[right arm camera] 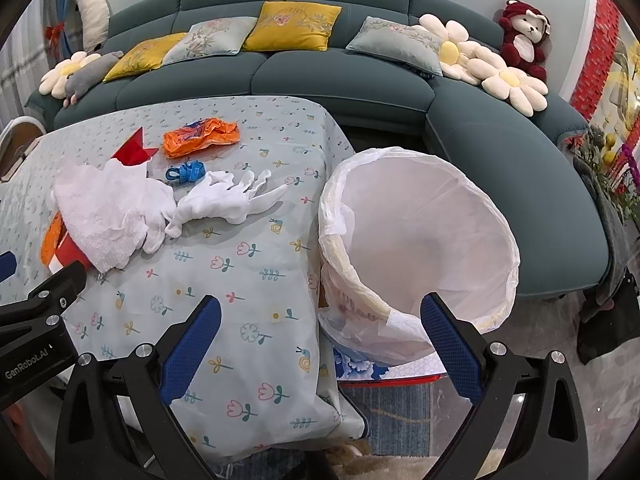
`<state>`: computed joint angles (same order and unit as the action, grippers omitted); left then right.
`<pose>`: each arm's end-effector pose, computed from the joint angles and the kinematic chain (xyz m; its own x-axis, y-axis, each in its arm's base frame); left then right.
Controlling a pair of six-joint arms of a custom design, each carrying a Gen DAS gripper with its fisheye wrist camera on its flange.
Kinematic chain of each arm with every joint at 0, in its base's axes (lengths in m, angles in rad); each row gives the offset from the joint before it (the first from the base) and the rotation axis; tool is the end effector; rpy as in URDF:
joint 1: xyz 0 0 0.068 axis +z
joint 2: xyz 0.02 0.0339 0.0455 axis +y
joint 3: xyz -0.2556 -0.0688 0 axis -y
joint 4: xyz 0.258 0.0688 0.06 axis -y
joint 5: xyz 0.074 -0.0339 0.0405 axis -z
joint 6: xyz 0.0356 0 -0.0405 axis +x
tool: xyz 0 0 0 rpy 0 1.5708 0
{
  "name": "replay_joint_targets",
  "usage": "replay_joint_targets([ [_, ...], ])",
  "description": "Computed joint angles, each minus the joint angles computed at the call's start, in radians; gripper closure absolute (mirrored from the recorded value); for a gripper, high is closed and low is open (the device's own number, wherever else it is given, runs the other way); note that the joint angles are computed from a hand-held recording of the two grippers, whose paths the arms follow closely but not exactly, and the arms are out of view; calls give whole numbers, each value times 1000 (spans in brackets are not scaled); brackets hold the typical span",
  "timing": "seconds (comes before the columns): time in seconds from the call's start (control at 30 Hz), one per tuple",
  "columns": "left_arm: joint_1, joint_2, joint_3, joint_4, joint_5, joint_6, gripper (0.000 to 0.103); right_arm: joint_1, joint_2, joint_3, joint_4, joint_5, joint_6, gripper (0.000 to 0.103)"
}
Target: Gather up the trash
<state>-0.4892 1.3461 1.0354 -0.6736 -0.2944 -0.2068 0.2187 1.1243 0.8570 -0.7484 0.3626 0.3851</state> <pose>0.2581 -0.1257 0.2509 -0.7828 0.1941 -0.5913 0.1504 0.9810 0.1229 0.2281 0.0378 0.2426 -0.7765 0.1872 -0.6017 0.2928 0.9527 -0.0814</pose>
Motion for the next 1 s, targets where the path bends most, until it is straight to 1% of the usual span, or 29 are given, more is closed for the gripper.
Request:
replay_joint_targets([
  [1.0,-4,-4,-4,6,-3,2,7,-5,-12,-5,6,5,-2,7],
])
